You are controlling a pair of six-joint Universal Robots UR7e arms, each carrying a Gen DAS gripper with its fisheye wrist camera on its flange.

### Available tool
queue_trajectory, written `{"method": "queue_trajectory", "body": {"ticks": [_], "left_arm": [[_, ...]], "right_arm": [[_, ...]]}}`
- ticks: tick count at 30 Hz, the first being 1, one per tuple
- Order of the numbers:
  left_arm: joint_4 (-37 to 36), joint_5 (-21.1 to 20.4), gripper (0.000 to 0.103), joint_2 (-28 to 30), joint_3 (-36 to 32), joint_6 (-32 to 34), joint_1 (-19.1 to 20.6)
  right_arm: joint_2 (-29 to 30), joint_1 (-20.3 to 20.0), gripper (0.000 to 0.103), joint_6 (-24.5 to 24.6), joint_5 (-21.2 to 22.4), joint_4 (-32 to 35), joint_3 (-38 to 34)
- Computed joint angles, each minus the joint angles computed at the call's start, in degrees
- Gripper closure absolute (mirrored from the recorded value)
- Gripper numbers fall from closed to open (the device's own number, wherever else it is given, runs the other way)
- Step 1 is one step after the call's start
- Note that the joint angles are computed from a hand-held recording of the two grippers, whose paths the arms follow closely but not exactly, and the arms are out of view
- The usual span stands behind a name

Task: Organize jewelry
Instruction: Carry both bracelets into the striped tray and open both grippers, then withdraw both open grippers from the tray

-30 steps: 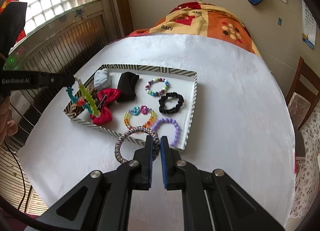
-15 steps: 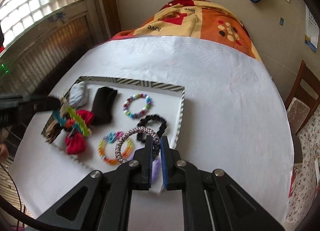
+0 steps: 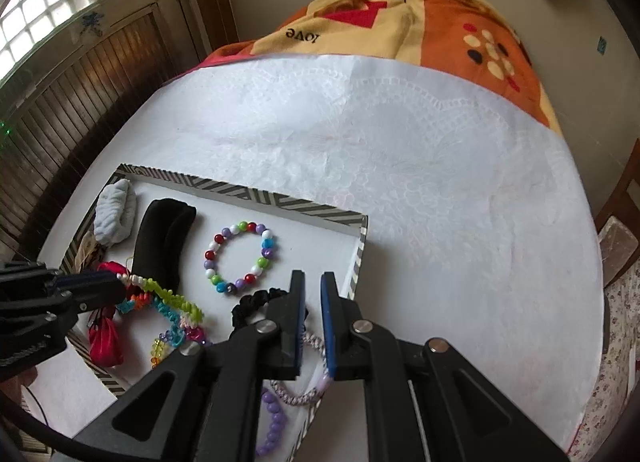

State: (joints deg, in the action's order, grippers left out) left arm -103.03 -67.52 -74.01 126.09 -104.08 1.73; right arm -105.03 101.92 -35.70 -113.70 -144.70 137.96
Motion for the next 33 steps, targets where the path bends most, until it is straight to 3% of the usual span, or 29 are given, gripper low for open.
{"method": "queue_trajectory", "body": {"ticks": [6,10,15,20,29,33], "left_arm": [[-3.6,-1.8,0.099,0.3,2.3,-0.3,0.5],[-4.3,-1.9,0.098,0.7,2.6,0.3,0.0],[-5.2,-1.3,0.081,0.7,2.7,-0.4,-0.6],[-3.5,-1.0,0.079,0.6,2.0,-1.8,-1.4],[1.7,-2.6,0.079,0.4,0.7,-5.0,-3.6],[3.9,-3.2,0.079,0.1,0.1,-6.9,-5.6]], "right_arm": [[-0.3,-0.7,0.079,0.3,-1.0,1.0,-0.2],[-4.3,-1.3,0.079,-1.5,-2.6,2.9,1.6],[-6.2,-1.6,0.079,-5.2,-7.7,0.5,4.2],[-6.8,-2.8,0.079,-6.0,-7.0,-0.2,5.6],[-9.8,-0.1,0.078,-1.1,-4.6,3.8,4.9],[-13.6,0.9,0.068,2.6,-1.9,7.4,5.5]]}}
